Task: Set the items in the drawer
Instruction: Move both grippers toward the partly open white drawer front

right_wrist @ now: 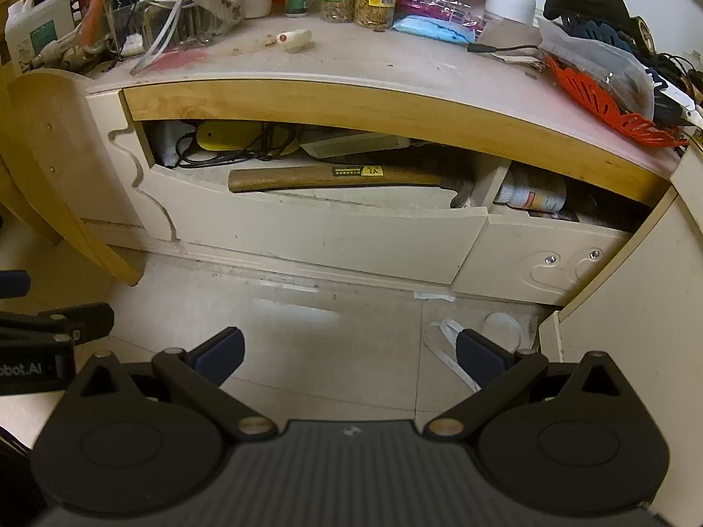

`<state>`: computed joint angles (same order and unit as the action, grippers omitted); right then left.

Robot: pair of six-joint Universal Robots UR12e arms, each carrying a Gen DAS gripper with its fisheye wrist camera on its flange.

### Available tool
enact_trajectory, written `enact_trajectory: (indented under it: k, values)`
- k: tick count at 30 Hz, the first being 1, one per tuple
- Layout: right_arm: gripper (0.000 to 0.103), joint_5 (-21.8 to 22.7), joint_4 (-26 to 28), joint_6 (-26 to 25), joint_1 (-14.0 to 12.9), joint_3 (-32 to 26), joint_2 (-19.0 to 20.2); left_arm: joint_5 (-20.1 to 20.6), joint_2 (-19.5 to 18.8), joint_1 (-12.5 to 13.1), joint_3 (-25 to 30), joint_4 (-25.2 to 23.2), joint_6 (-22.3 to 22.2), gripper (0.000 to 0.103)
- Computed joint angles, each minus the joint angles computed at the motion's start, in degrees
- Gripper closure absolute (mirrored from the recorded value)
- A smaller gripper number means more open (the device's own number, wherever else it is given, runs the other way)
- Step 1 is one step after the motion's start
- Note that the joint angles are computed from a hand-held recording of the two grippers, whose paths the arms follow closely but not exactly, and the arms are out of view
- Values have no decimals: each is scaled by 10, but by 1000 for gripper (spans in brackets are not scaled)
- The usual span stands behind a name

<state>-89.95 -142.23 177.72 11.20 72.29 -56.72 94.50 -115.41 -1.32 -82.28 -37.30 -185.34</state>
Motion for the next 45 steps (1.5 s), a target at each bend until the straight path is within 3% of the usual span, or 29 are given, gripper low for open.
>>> enact_trajectory:
  k: [10, 19, 23, 29, 35, 45]
  values:
    - [0, -3, 9, 1, 0, -5, 2, 2, -1, 0, 3, -3, 2, 8]
    - [0, -9, 5, 15, -1, -10, 7, 10, -10, -2, 3, 31, 9, 8]
    - [0, -18, -14, 24, 0, -13, 15, -3, -19, 0, 9, 41, 1, 8]
    - [0, -23, -56, 26, -2, -18, 29, 17, -38, -3, 19, 78, 14, 8]
    - [0, -16, -68, 36, -6, -29, 43, 1, -56, 1, 28, 112, 12, 8]
    - [0, -28, -74, 32, -8, -57, 74, 8, -85, 7, 49, 106, 6, 8]
